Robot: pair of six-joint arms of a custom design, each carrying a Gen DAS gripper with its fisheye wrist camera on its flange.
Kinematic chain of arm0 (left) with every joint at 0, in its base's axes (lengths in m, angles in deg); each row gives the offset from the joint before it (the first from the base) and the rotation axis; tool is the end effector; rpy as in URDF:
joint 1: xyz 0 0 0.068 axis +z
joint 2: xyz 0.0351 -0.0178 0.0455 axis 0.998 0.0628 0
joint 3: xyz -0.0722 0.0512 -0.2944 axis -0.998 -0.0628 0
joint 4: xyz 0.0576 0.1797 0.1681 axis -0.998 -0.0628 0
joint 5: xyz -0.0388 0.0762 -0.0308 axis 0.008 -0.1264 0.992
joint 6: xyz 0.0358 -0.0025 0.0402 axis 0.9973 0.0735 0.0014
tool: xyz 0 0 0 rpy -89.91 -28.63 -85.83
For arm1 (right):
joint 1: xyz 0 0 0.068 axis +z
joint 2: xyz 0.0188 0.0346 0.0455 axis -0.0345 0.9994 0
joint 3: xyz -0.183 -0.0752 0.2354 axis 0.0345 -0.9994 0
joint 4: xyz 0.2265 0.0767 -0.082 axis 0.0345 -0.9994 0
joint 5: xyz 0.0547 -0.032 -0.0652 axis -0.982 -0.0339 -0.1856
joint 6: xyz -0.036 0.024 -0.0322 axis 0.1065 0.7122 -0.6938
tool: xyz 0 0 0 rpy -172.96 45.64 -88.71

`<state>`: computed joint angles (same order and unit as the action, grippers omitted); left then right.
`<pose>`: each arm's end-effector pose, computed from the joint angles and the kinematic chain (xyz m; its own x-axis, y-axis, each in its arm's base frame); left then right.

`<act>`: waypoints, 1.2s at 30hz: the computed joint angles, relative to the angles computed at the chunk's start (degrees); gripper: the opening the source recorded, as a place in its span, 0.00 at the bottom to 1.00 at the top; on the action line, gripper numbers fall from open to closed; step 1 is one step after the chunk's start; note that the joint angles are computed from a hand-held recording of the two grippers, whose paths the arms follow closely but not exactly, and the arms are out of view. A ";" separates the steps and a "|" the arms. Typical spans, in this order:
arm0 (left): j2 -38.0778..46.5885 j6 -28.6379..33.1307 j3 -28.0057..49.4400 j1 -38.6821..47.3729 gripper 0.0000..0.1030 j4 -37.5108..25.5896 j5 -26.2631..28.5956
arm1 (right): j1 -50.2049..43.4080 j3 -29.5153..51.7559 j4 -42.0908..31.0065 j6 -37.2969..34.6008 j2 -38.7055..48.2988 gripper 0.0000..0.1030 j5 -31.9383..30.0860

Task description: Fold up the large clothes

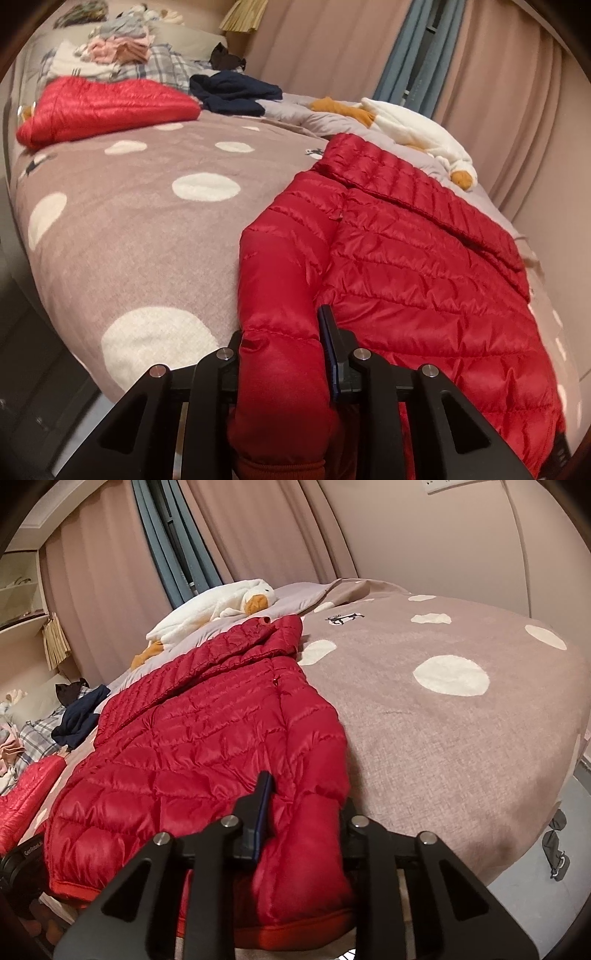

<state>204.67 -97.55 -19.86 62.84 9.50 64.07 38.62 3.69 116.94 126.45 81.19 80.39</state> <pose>0.2620 -0.0978 0.0433 -0.4971 -0.4615 -0.7347 -0.3725 0.8783 -0.2997 0.2205 0.1620 0.0255 -0.4832 0.3400 -0.8068 0.2031 0.9399 0.2745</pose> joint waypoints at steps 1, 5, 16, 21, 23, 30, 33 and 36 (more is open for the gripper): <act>-0.96 0.85 0.45 -0.12 0.22 -1.76 -0.37 | -0.03 0.15 -1.15 -1.07 -1.15 0.19 0.25; -5.91 5.48 -0.18 -0.13 0.17 -3.17 -2.46 | -1.50 -1.59 1.45 -4.26 -5.58 0.14 -1.29; -24.39 12.98 1.37 4.01 0.11 -13.75 -0.15 | -4.66 2.50 -11.35 -13.20 -26.54 0.13 -4.23; -32.27 13.26 -0.24 3.77 0.11 -17.18 -0.14 | -2.43 1.95 -16.79 -13.71 -35.20 0.13 -2.20; -36.45 13.46 -1.50 3.33 0.11 -18.67 -0.83 | -0.44 1.91 -19.46 -13.98 -38.91 0.13 -0.22; -53.58 11.92 -4.65 4.07 0.11 -28.08 -0.03 | 5.44 2.21 -25.94 -16.93 -49.85 0.13 4.89; -58.63 13.53 -4.94 3.45 0.11 -30.22 -0.63 | 7.66 1.93 -27.81 -17.87 -54.06 0.13 6.51; -62.40 14.51 -3.66 3.25 0.11 -32.96 -0.73 | 8.96 2.95 -29.50 -20.23 -56.03 0.13 8.45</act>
